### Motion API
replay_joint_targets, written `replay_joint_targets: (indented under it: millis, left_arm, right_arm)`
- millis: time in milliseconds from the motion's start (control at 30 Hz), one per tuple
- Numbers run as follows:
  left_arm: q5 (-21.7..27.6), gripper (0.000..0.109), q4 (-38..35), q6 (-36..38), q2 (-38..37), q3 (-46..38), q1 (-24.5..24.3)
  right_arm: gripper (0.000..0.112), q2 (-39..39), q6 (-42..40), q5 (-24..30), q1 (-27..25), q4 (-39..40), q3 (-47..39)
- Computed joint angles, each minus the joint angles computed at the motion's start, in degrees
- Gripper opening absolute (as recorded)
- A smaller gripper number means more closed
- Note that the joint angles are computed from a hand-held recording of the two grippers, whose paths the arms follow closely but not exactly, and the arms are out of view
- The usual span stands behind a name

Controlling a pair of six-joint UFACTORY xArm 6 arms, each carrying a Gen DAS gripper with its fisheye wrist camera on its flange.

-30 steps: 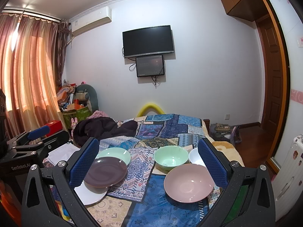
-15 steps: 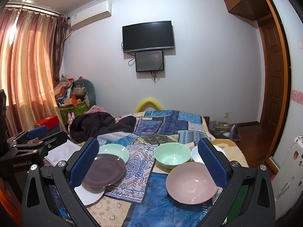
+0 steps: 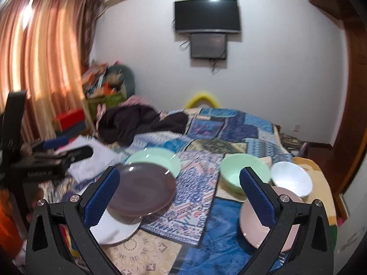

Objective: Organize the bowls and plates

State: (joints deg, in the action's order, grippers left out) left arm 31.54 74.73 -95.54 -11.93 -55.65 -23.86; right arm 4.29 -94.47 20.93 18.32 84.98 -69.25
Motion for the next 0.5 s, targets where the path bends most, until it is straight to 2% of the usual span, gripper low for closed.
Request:
replay_joint_targets:
  millis: [133, 233, 300, 400, 500]
  left_arm:
    - [-3.36, 0.103, -3.15, 2.59, 0.6, 1.64, 4.59]
    - [-4.75, 0.103, -5.79, 4.32, 1.8, 2.16, 7.45]
    - [-6.94, 0.103, -6.83, 5.11, 3.09, 2.33, 9.77]
    - [-8.1, 0.102, -8.78, 6.93, 5.5, 1.93, 11.9]
    - [-9.07, 0.088, -12.09, 11.0, 7.67, 1.69, 13.55]
  right_arm:
    - [0.103, 2.7, 1.29, -4.83, 3.24, -3.97, -0.9]
    - [0.101, 5.47, 5.98, -6.07, 4.77, -10.63, -2.39]
    - [0.095, 7.32, 10.18, -5.23, 5.02, -14.91, -3.76]
    - [0.083, 10.87, 20.7, -1.4, 4.39, -24.17, -7.1]
    - [0.071, 15.17, 30.24, 3.05, 3.44, -31.74, -11.66]
